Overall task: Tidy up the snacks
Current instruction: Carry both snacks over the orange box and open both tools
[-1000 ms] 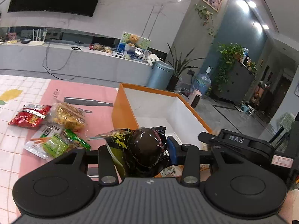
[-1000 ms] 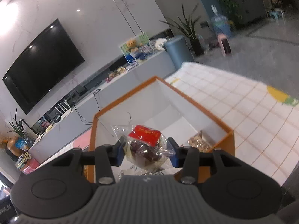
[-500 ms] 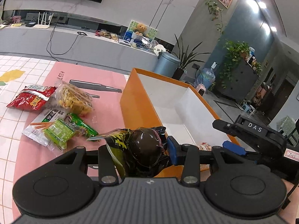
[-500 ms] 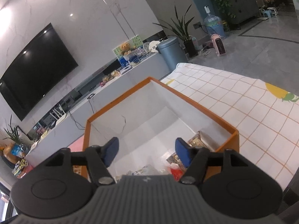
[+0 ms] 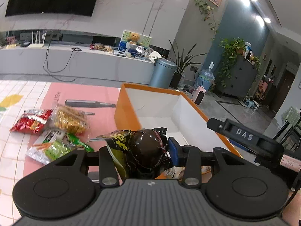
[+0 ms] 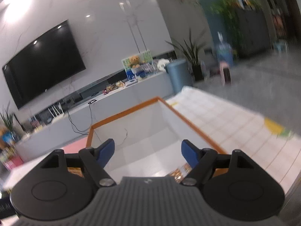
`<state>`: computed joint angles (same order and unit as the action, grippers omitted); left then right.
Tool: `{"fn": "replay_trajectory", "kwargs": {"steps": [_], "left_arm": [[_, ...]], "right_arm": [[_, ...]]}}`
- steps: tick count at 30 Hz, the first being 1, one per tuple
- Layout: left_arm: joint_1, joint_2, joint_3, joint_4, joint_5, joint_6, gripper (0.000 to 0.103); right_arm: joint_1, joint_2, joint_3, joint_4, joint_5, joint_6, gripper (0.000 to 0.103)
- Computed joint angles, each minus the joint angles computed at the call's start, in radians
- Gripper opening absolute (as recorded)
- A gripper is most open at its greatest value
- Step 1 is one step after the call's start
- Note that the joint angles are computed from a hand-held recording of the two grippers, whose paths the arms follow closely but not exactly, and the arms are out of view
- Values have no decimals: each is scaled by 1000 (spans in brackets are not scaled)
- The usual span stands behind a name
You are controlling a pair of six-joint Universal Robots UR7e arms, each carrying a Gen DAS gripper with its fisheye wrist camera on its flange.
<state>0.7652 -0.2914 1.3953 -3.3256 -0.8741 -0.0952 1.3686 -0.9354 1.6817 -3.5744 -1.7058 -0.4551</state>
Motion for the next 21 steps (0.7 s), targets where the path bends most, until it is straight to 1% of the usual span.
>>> {"fn": "replay_trajectory", "kwargs": {"steps": [1, 2, 3, 4, 7, 10, 12, 15, 19, 21], "left_arm": [[-5, 6, -13, 10, 8, 10, 48], [-7, 13, -29, 21, 16, 17, 48], [-10, 21, -47, 36, 23, 23, 48], [-11, 28, -63, 51, 23, 27, 48], [-13, 55, -123, 115, 11, 28, 48], [-12, 95, -200, 188, -3, 32, 48], [-11, 125, -258, 241, -17, 37, 48], [-5, 188, -388, 376, -27, 36, 48], [8, 271, -559, 560, -23, 15, 48], [14, 301, -622, 646, -15, -6, 48]], "right_arm": [[-1, -3, 0, 0, -2, -13, 83], [-3, -9, 1, 0, -1, -15, 89], [-7, -15, 2, -1, 3, -8, 94], [-13, -24, 2, -1, 7, 6, 96], [-28, -42, -1, 0, 13, 41, 97], [-33, -27, -24, -64, -32, 75, 97], [-40, -24, -37, -87, -54, 112, 97], [-52, -31, -54, -76, -81, 171, 97], [-63, -33, -73, -57, -108, 194, 97], [-68, -34, -84, -30, -116, 208, 97]]}}
